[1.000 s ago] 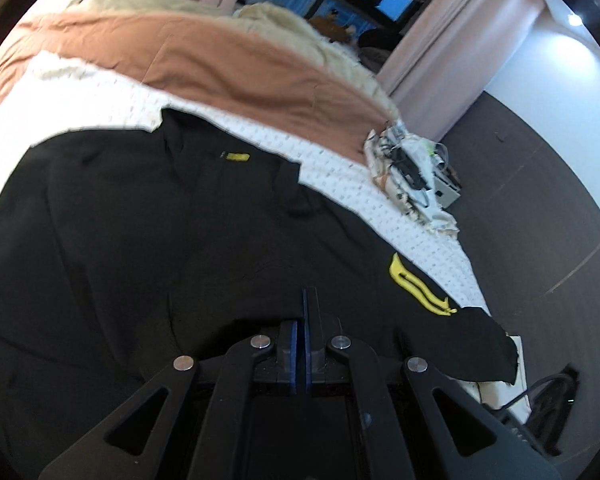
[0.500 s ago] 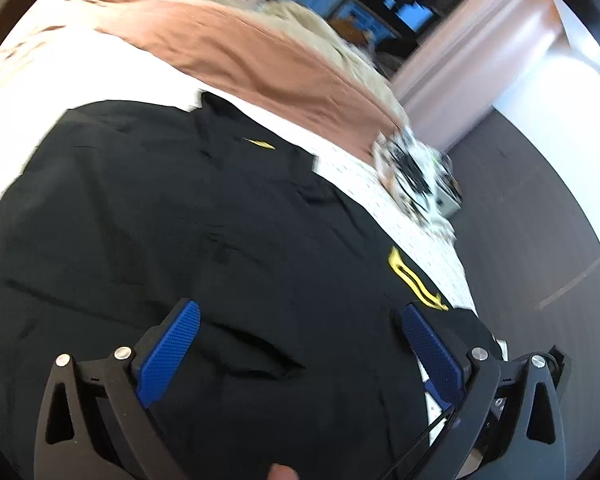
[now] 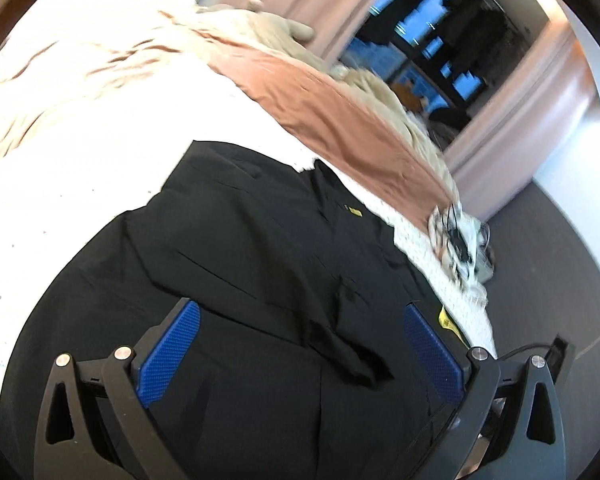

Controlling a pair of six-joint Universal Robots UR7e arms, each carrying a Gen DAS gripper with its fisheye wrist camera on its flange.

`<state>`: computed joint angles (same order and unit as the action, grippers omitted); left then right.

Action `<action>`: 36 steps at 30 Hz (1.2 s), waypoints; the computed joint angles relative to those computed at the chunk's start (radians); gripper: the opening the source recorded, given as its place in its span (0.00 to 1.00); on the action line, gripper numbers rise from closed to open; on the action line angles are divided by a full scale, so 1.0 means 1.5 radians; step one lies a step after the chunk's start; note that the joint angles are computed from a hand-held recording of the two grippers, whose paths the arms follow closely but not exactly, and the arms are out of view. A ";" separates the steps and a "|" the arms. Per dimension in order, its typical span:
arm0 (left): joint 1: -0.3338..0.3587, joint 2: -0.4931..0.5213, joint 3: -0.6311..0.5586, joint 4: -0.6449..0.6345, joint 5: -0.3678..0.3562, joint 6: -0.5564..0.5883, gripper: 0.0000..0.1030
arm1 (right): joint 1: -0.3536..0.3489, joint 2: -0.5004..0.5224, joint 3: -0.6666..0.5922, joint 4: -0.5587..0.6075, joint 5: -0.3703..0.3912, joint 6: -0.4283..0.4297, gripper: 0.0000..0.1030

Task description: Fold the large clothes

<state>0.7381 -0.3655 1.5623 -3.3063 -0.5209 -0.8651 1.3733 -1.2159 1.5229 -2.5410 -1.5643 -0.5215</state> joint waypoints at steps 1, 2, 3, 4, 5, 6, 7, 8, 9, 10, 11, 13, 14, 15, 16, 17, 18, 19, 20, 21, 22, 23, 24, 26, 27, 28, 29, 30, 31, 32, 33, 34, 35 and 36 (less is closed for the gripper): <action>0.003 0.000 0.005 -0.023 -0.005 0.002 1.00 | 0.009 0.007 0.000 -0.003 -0.009 -0.014 0.63; 0.006 -0.003 0.012 -0.038 -0.008 -0.005 1.00 | 0.017 0.017 -0.004 -0.003 -0.018 -0.024 0.63; 0.009 -0.007 0.017 -0.045 -0.007 -0.013 1.00 | 0.022 0.023 -0.006 -0.002 -0.024 -0.028 0.63; 0.012 -0.007 0.018 -0.049 -0.005 -0.014 1.00 | 0.029 0.032 -0.011 -0.002 -0.035 -0.031 0.63; 0.013 -0.010 0.022 -0.048 -0.001 -0.019 1.00 | 0.038 0.045 -0.016 -0.003 -0.051 -0.035 0.63; 0.013 -0.013 0.027 -0.050 0.004 -0.024 1.00 | 0.044 0.051 -0.018 -0.005 -0.059 -0.039 0.63; 0.012 -0.014 0.031 -0.057 0.006 -0.026 1.00 | 0.051 0.060 -0.022 -0.008 -0.071 -0.044 0.63; 0.013 -0.015 0.036 -0.073 0.008 -0.023 1.00 | 0.058 0.072 -0.026 -0.011 -0.084 -0.051 0.63; 0.013 -0.017 0.040 -0.080 0.011 -0.025 1.00 | 0.065 0.078 -0.028 -0.013 -0.093 -0.053 0.63; 0.014 -0.019 0.045 -0.080 0.017 -0.030 1.00 | 0.070 0.087 -0.030 -0.015 -0.104 -0.056 0.63; 0.013 -0.023 0.055 -0.081 0.022 -0.038 1.00 | 0.075 0.100 -0.037 -0.017 -0.120 -0.059 0.63; 0.017 -0.028 0.065 -0.087 0.021 -0.052 1.00 | 0.084 0.122 -0.049 -0.021 -0.151 -0.060 0.63; 0.018 -0.031 0.073 -0.094 0.019 -0.057 1.00 | 0.086 0.134 -0.056 -0.029 -0.167 -0.063 0.63; 0.019 -0.033 0.077 -0.102 0.017 -0.059 1.00 | 0.088 0.143 -0.060 -0.037 -0.179 -0.067 0.63; 0.021 -0.034 0.081 -0.107 0.017 -0.062 1.00 | 0.090 0.155 -0.065 -0.048 -0.197 -0.076 0.63; 0.021 -0.036 0.085 -0.110 0.020 -0.066 1.00 | 0.091 0.161 -0.067 -0.052 -0.206 -0.079 0.63; 0.022 -0.037 0.088 -0.112 0.023 -0.068 1.00 | 0.091 0.172 -0.073 -0.054 -0.220 -0.088 0.63; 0.022 -0.038 0.090 -0.113 0.023 -0.070 1.00 | 0.094 0.181 -0.076 -0.058 -0.233 -0.092 0.63; 0.022 -0.039 0.092 -0.115 0.023 -0.072 1.00 | 0.094 0.191 -0.082 -0.060 -0.247 -0.098 0.63; 0.022 -0.038 0.091 -0.114 0.023 -0.073 1.00 | 0.093 0.194 -0.082 -0.064 -0.253 -0.101 0.63; 0.023 -0.038 0.092 -0.115 0.021 -0.072 1.00 | 0.091 0.198 -0.083 -0.071 -0.255 -0.106 0.63; 0.024 -0.036 0.087 -0.113 0.017 -0.069 1.00 | 0.089 0.201 -0.086 -0.077 -0.257 -0.112 0.59; 0.025 -0.034 0.083 -0.110 0.012 -0.066 1.00 | 0.087 0.203 -0.091 -0.080 -0.259 -0.114 0.54; 0.026 -0.035 0.084 -0.102 0.007 -0.065 1.00 | 0.081 0.202 -0.100 -0.088 -0.258 -0.106 0.48; 0.027 -0.033 0.080 -0.096 0.006 -0.066 1.00 | 0.081 0.199 -0.102 -0.088 -0.257 -0.095 0.47; 0.027 -0.033 0.080 -0.094 0.005 -0.066 1.00 | 0.073 0.195 -0.109 -0.084 -0.244 -0.080 0.47; 0.027 -0.032 0.078 -0.090 0.004 -0.066 1.00 | 0.068 0.191 -0.113 -0.082 -0.234 -0.071 0.47; 0.027 -0.032 0.077 -0.086 0.003 -0.066 1.00 | 0.062 0.185 -0.115 -0.082 -0.223 -0.063 0.47; 0.027 -0.031 0.074 -0.081 0.003 -0.066 1.00 | 0.055 0.179 -0.119 -0.083 -0.210 -0.055 0.47; 0.028 -0.030 0.071 -0.076 0.003 -0.065 1.00 | 0.047 0.172 -0.122 -0.084 -0.192 -0.043 0.47; 0.028 -0.028 0.068 -0.070 0.002 -0.064 1.00 | 0.039 0.163 -0.120 -0.089 -0.175 -0.033 0.47; 0.028 -0.028 0.067 -0.066 0.002 -0.063 1.00 | 0.030 0.154 -0.118 -0.095 -0.158 -0.021 0.47; 0.029 -0.027 0.064 -0.060 0.001 -0.063 1.00 | 0.022 0.147 -0.119 -0.100 -0.145 -0.006 0.47; 0.029 -0.026 0.063 -0.055 0.000 -0.063 1.00 | 0.013 0.140 -0.121 -0.104 -0.133 0.007 0.47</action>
